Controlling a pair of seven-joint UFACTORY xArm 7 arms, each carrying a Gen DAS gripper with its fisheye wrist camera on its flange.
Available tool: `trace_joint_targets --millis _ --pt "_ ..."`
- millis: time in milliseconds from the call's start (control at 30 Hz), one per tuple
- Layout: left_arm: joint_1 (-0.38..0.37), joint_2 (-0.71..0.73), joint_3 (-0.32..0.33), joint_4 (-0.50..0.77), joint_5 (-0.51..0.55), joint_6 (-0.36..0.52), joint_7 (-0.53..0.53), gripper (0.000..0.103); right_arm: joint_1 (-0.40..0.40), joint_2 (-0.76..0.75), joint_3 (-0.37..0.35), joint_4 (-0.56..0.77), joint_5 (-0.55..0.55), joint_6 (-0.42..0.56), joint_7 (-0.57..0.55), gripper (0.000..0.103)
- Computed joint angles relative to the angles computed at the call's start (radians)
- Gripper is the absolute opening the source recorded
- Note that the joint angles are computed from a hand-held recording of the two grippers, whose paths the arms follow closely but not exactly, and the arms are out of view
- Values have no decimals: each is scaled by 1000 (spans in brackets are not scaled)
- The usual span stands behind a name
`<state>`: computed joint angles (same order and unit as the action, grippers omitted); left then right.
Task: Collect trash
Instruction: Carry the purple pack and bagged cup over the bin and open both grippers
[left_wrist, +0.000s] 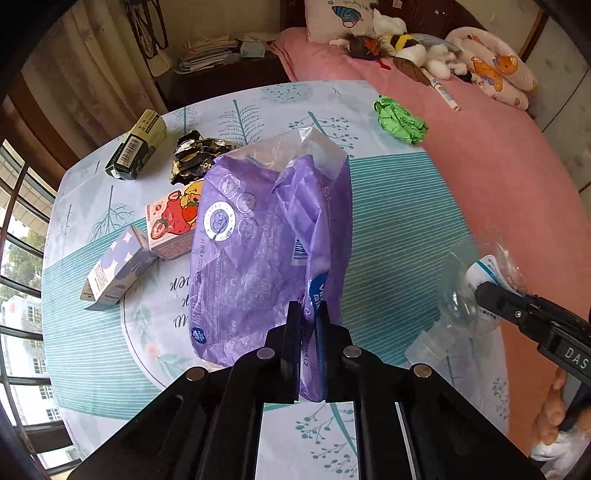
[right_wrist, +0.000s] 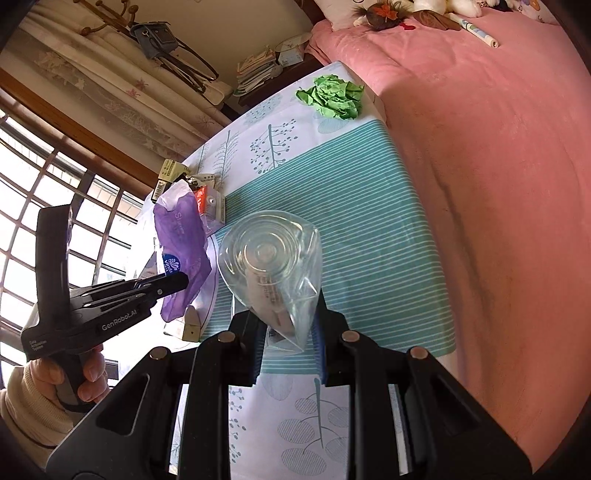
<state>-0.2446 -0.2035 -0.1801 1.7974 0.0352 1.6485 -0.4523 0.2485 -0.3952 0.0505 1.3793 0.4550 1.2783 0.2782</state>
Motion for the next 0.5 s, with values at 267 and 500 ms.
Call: trace_joint_targets --millis 267,500 --pt "10 -215 5 -9 -81 87 -9 7 38 -69 54 26 -13 31 81 19" --pt "32 -436 16 -16 -148 237 31 7 78 -188 153 49 -68 69 248 19"
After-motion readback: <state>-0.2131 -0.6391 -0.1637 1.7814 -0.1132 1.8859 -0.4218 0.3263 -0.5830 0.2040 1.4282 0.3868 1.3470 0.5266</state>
